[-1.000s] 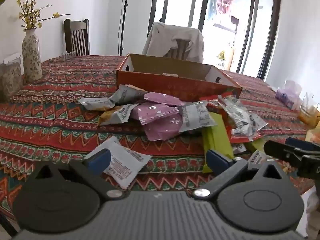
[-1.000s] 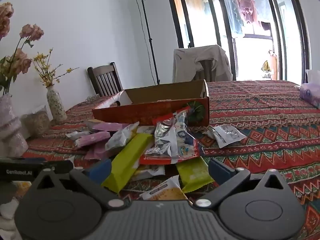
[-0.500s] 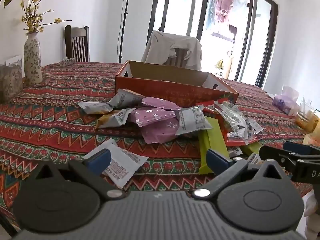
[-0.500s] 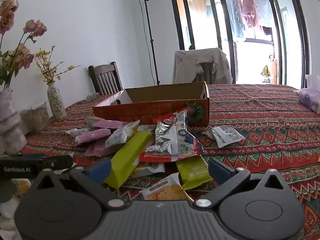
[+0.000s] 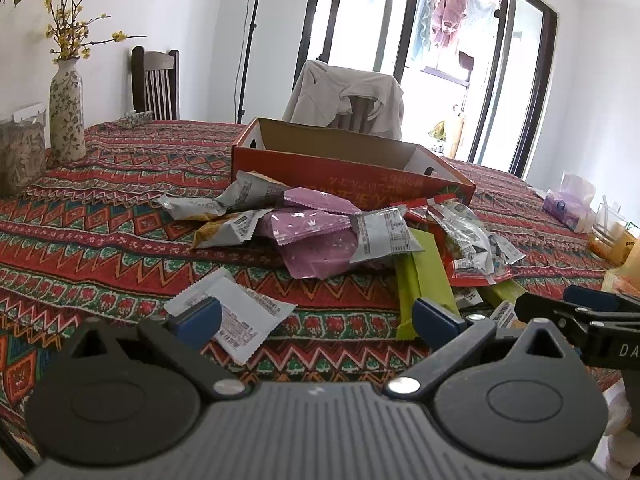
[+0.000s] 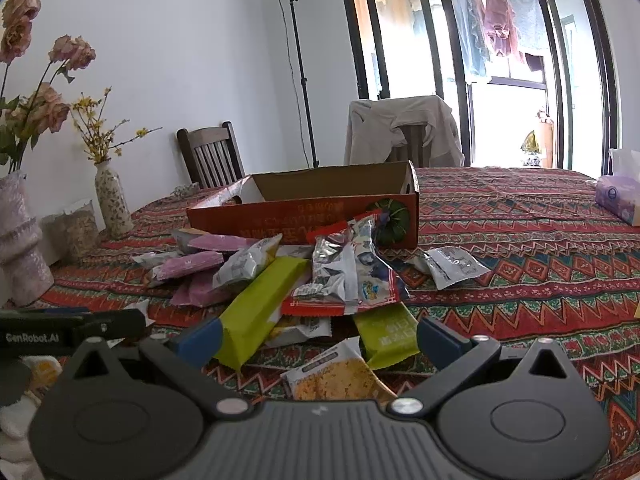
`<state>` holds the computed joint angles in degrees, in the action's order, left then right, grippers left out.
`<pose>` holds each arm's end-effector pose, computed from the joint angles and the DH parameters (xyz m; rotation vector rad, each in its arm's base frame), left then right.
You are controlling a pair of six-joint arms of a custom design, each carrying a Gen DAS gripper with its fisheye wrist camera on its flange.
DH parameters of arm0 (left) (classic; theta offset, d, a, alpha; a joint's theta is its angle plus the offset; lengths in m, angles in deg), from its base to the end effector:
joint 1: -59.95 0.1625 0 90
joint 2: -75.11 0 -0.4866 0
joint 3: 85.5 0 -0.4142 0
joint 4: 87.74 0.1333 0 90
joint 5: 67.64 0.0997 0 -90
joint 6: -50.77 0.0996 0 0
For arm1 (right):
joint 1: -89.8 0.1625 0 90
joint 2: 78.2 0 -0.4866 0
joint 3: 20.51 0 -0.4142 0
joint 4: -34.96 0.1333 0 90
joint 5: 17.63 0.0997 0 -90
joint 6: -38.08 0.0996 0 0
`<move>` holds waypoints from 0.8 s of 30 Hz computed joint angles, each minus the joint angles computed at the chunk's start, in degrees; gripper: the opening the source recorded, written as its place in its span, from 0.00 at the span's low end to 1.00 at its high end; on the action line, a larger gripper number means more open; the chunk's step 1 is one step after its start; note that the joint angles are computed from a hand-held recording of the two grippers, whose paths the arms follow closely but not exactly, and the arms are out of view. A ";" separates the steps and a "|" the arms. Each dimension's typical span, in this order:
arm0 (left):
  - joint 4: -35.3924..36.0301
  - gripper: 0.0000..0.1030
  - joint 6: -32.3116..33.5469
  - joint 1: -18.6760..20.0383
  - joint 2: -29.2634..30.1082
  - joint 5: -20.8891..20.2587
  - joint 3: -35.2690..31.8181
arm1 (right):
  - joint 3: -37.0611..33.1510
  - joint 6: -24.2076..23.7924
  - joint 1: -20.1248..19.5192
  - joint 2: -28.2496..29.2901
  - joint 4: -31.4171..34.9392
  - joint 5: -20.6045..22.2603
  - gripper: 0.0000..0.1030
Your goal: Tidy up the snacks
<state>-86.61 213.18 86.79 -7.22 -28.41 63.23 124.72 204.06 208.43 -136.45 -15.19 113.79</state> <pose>-0.0502 -0.2612 0.1689 0.7415 2.3662 -1.1324 0.1923 -0.2116 0.0381 0.4245 -2.2660 1.2333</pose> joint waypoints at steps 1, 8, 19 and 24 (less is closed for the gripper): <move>-0.12 1.00 -0.08 0.03 0.07 0.03 0.05 | -0.04 0.03 0.06 0.02 0.03 0.11 1.00; -0.48 1.00 0.49 1.05 -0.29 0.89 0.02 | -0.06 0.34 0.05 0.33 -0.05 0.56 1.00; -1.40 1.00 1.55 2.11 -0.32 1.55 -0.11 | -0.16 0.28 -0.25 0.54 -0.03 0.77 1.00; -1.34 1.00 1.14 1.84 -0.44 1.46 0.09 | -0.14 0.37 -0.36 0.54 0.01 0.89 1.00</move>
